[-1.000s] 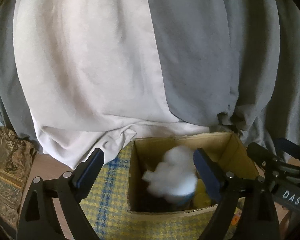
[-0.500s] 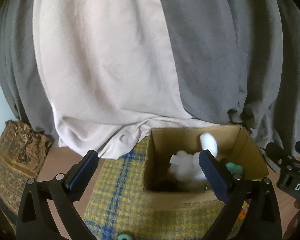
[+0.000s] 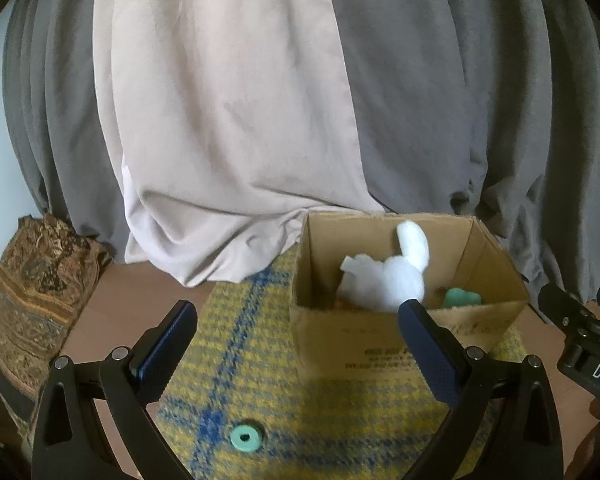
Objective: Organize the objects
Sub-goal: 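Withdraw both tools from the box toward the teal ring and block cube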
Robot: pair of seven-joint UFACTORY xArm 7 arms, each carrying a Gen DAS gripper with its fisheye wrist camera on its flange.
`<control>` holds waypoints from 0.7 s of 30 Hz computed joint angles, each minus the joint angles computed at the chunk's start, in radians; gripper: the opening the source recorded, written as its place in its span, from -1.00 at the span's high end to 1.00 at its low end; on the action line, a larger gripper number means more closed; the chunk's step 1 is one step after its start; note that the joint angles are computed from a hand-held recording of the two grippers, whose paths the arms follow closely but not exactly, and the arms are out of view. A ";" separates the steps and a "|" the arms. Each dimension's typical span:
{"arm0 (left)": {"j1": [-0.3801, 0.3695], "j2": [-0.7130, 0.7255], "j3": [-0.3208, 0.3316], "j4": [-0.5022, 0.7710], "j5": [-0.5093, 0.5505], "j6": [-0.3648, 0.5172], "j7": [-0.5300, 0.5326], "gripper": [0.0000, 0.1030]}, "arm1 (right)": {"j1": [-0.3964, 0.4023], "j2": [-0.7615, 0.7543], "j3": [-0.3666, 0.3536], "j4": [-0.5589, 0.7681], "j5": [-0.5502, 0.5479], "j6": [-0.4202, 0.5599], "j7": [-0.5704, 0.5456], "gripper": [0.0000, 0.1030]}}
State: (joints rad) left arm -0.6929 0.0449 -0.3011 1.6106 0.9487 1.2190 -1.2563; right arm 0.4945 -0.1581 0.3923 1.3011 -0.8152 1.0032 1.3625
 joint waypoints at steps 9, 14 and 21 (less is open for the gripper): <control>-0.005 -0.015 -0.010 -0.064 -0.010 0.001 -0.074 -0.99 | -0.009 -0.033 0.003 -0.086 0.029 -0.031 0.018 -0.97; -0.005 -0.008 -0.015 -0.089 -0.015 0.002 -0.087 -0.99 | -0.016 -0.032 0.004 -0.122 0.042 -0.050 0.025 -0.97; -0.014 0.013 -0.009 -0.115 -0.012 0.011 -0.110 -0.99 | -0.006 0.004 -0.002 -0.148 0.045 -0.058 0.031 -0.97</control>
State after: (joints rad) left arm -0.7066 0.0579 -0.3101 1.4959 0.9366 1.2296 -1.3665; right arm 0.4886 -0.1542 0.3903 1.1528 -0.7706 0.9455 1.3932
